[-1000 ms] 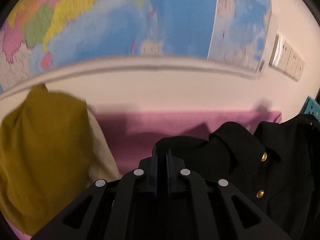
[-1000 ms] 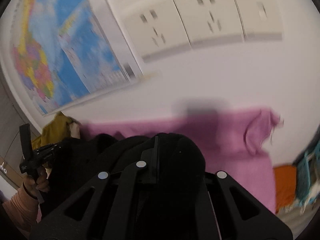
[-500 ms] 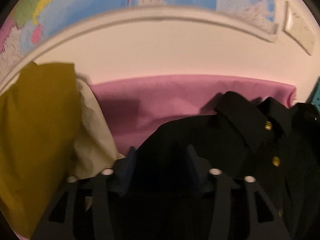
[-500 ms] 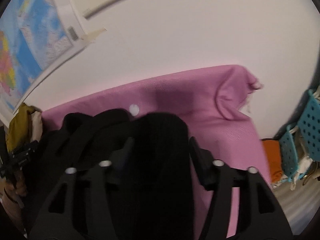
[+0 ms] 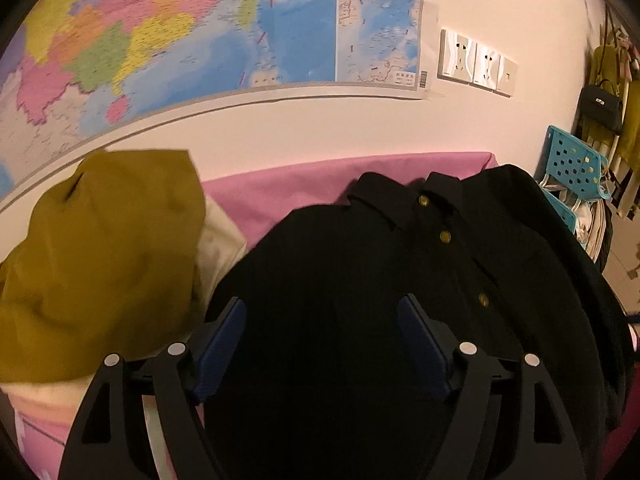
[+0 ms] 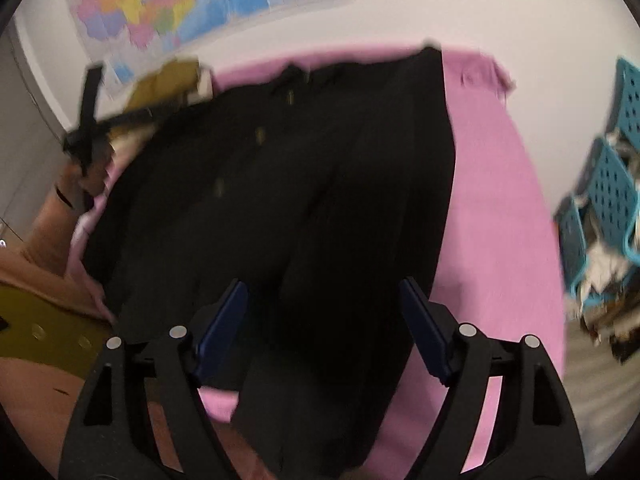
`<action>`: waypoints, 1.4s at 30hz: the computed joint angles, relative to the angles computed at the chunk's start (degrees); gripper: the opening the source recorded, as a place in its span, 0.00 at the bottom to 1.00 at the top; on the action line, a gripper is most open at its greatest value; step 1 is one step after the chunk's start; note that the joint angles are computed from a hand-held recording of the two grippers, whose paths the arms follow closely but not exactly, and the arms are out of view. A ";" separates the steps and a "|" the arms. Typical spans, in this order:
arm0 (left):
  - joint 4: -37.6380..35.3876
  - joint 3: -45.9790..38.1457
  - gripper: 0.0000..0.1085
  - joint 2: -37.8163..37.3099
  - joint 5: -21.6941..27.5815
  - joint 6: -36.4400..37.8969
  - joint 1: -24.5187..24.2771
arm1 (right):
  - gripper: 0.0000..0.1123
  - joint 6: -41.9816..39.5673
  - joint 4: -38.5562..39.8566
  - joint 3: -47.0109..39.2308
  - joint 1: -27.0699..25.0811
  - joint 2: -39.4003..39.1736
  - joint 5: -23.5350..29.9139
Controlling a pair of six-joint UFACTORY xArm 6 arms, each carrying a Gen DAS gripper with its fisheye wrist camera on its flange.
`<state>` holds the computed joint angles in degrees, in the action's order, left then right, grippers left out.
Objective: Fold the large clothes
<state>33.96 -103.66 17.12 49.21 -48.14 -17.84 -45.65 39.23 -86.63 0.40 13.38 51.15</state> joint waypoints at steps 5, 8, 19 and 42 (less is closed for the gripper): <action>1.37 -0.15 0.70 1.13 -0.33 -3.45 -0.41 | 0.04 3.55 0.77 -2.41 -1.54 1.74 1.26; 3.14 4.10 0.70 -2.63 -0.26 -5.44 -0.62 | 0.03 3.51 4.45 -5.93 -4.75 0.61 -0.43; 5.83 24.14 0.73 -18.02 1.78 -12.16 -0.84 | 0.11 16.13 -1.24 -15.24 -7.92 10.36 -5.82; 3.98 31.49 0.04 -25.24 -1.19 -14.68 -1.93 | 0.04 1.75 7.07 1.32 -9.88 2.60 -8.45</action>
